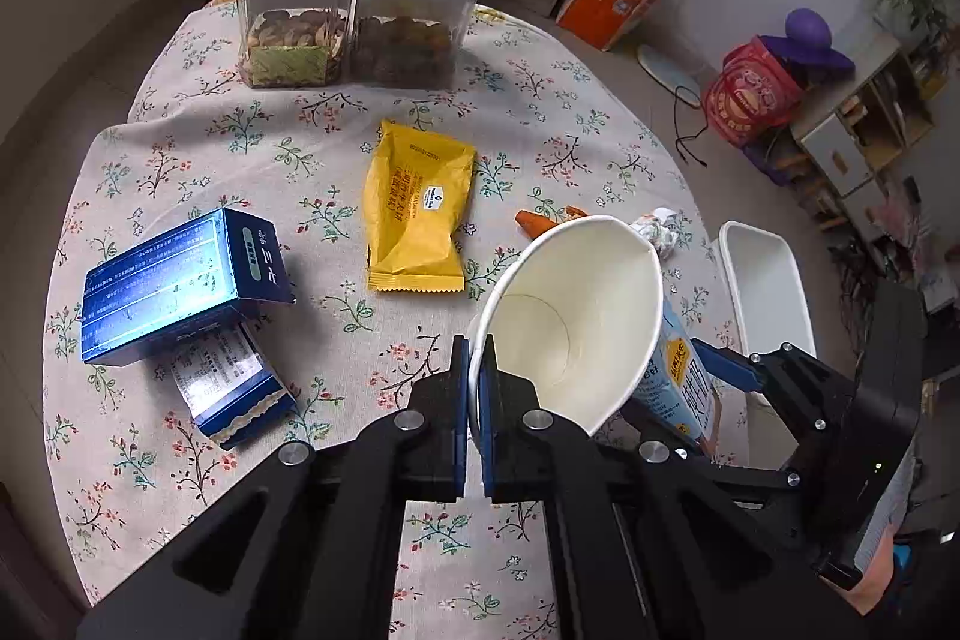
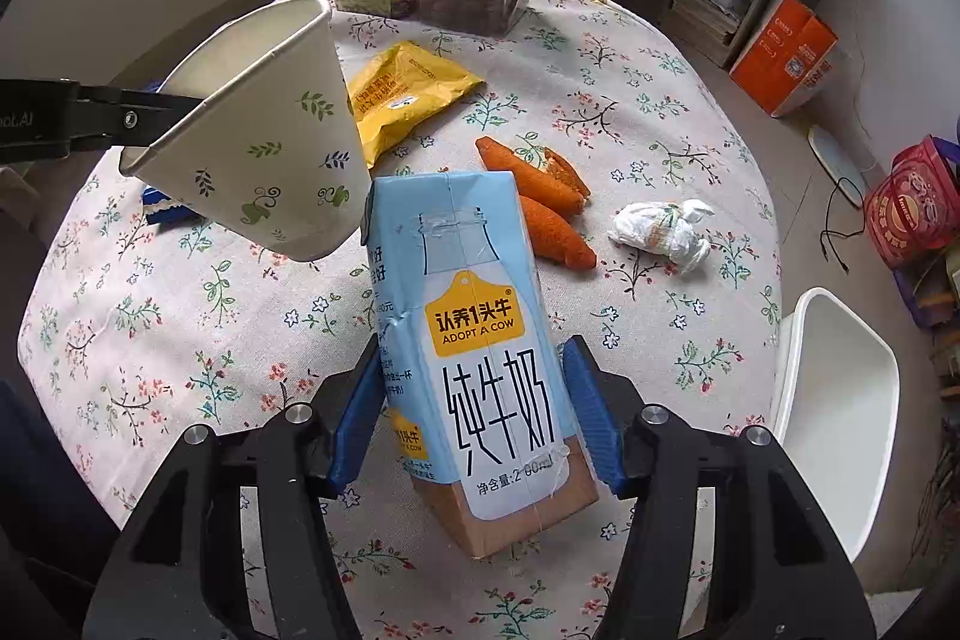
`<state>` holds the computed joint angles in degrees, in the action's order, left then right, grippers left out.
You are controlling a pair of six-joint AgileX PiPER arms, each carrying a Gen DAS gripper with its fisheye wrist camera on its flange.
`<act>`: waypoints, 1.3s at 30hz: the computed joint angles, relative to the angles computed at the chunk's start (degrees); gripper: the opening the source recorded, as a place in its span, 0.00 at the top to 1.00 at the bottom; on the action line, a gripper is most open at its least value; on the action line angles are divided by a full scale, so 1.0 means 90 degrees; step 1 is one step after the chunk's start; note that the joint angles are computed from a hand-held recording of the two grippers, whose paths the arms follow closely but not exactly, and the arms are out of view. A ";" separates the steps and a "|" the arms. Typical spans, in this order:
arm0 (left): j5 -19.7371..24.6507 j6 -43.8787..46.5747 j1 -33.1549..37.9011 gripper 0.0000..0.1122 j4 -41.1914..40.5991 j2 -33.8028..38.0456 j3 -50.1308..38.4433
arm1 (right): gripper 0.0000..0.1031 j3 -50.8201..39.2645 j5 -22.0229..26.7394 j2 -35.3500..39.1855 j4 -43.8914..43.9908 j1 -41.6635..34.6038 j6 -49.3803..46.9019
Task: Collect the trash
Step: 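Grasp and lift the blue milk carton with the right gripper while the left gripper holds the cup, then carry the paper cup and milk carton over the white bin with both grippers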
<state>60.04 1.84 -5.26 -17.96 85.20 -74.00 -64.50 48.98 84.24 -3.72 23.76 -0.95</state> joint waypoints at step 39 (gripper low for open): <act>-0.0493 -0.1793 -0.3194 0.97 0.1043 0.2088 -0.2791 | 0.46 0.0663 -0.0588 -0.1604 0.1075 -0.3500 -0.1486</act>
<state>55.60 -14.30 -34.01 -8.57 104.00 -99.12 -58.53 43.69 69.80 5.95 -7.74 -14.32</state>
